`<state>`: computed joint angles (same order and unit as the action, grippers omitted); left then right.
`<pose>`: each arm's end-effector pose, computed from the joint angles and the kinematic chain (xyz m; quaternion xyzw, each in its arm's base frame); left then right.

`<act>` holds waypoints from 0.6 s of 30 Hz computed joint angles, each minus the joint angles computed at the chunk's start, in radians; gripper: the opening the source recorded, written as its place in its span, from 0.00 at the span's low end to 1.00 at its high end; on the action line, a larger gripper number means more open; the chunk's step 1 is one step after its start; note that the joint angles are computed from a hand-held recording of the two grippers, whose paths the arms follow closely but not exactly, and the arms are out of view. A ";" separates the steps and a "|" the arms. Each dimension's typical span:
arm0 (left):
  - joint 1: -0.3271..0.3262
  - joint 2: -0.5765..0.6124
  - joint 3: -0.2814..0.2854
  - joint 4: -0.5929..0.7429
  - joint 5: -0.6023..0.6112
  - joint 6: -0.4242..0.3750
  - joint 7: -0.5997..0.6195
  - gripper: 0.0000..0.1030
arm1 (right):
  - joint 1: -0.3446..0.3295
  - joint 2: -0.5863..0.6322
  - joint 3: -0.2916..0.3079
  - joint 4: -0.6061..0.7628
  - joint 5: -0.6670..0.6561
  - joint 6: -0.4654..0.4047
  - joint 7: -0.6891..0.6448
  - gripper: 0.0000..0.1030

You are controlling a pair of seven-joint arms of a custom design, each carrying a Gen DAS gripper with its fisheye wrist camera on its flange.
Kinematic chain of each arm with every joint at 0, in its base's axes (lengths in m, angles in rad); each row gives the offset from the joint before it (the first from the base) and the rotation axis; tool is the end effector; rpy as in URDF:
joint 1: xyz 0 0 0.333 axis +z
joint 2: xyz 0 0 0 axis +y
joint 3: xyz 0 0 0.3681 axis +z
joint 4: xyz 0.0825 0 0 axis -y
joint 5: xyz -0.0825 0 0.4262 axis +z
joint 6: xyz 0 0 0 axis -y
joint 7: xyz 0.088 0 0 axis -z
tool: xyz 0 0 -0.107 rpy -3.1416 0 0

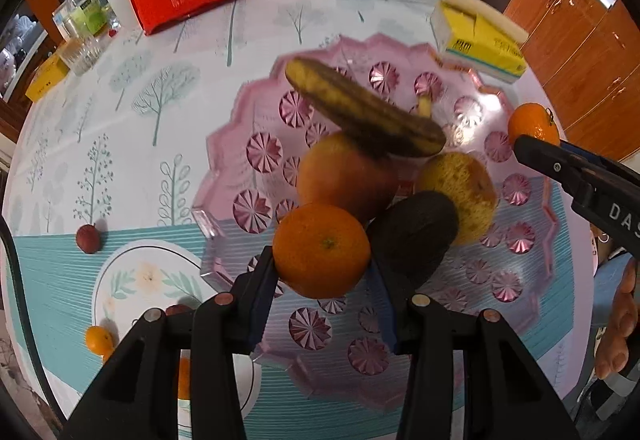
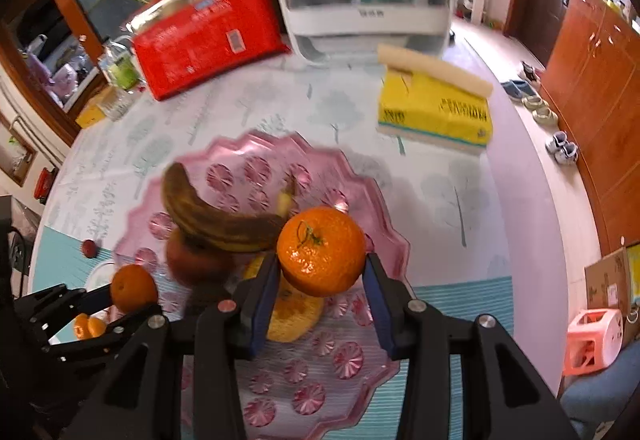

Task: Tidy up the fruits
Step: 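Carry both held oranges over the pink glass bowl, then lower the oranges into the bowl and open both tools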

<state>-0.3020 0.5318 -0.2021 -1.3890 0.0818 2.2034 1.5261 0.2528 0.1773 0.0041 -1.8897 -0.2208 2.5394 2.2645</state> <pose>0.7181 -0.3522 0.4678 -0.5234 0.8394 -0.1334 0.0607 0.6639 0.1770 0.4949 -0.5811 0.7756 -0.1487 0.1966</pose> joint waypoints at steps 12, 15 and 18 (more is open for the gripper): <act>-0.010 0.032 0.007 0.026 0.016 -0.038 -0.002 0.50 | -0.005 0.051 0.000 0.027 0.042 -0.053 -0.037 0.43; -0.016 0.015 0.015 0.002 0.037 -0.001 -0.016 0.67 | 0.004 0.057 -0.003 0.036 0.030 -0.066 -0.032 0.44; -0.015 0.005 0.013 -0.010 0.042 0.019 -0.019 0.74 | 0.005 0.051 -0.002 0.027 0.027 -0.046 -0.032 0.48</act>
<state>-0.3172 0.5367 -0.1886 -1.3992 0.1242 2.2219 1.5071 0.2581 0.2286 0.0018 -1.8627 -0.1942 2.4937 2.2327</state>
